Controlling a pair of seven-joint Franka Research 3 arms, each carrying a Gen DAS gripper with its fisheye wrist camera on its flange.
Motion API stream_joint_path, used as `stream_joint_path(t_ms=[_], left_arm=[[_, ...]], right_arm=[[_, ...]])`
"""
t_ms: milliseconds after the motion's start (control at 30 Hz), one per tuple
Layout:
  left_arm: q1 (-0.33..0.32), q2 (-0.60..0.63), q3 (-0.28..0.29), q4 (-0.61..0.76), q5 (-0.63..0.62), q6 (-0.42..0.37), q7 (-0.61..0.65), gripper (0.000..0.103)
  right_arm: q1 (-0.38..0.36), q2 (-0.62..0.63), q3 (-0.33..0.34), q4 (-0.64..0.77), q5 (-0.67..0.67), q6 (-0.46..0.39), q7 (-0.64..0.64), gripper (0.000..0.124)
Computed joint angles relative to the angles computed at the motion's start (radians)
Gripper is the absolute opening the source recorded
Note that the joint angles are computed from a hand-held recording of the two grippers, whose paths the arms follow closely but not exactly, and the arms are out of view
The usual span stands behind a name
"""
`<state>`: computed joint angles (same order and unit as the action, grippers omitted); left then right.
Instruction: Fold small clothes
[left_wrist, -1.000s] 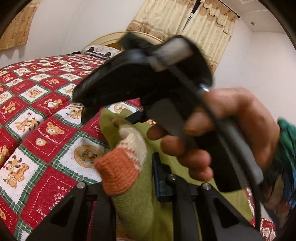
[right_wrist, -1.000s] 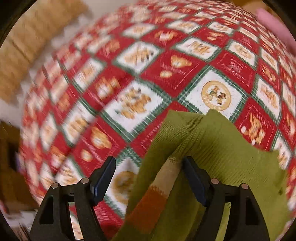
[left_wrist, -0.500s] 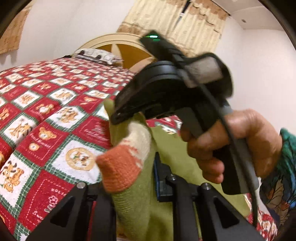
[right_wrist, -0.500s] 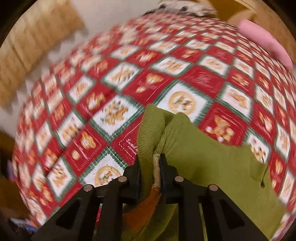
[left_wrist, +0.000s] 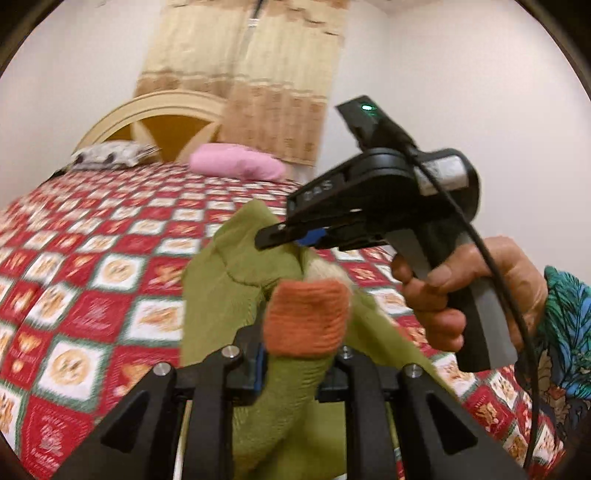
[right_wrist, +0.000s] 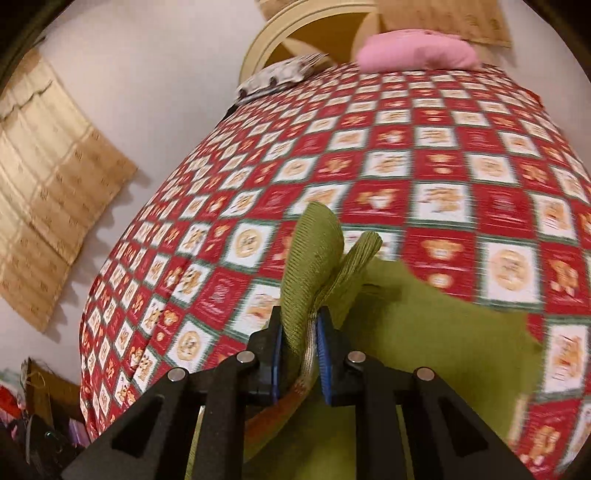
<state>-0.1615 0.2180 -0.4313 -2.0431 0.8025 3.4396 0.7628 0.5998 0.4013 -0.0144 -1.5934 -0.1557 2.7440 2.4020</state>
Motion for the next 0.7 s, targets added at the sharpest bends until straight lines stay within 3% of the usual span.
stream_joint_path(t_ms=[67, 167, 333, 467, 700], left_arm=[[-0.070, 0.014, 0.026, 0.021, -0.030, -0.023, 0.054, 0.018], [-0.083, 0.053, -0.029, 0.059, -0.039, -0.087, 0.104, 0.018], [-0.077, 0.116, -0.123, 0.108, -0.080, -0.190, 0.205, 0.018], [-0.099, 0.140, -0.154, 0.128, -0.124, -0.245, 0.273, 0.018], [-0.107, 0.182, -0.226, 0.166, -0.236, -0.328, 0.401, 0.018]], right_arm=[[-0.010, -0.072, -0.012, -0.118, -0.004, 0.047, 0.022, 0.014], [-0.028, -0.151, -0.022, -0.258, -0.029, 0.098, 0.060, 0.011], [-0.088, -0.259, -0.018, -0.493, -0.037, 0.253, 0.127, 0.010], [-0.111, -0.304, -0.027, -0.616, -0.068, 0.355, 0.197, 0.010], [-0.100, -0.321, -0.079, -0.726, -0.133, 0.456, 0.306, 0.010]])
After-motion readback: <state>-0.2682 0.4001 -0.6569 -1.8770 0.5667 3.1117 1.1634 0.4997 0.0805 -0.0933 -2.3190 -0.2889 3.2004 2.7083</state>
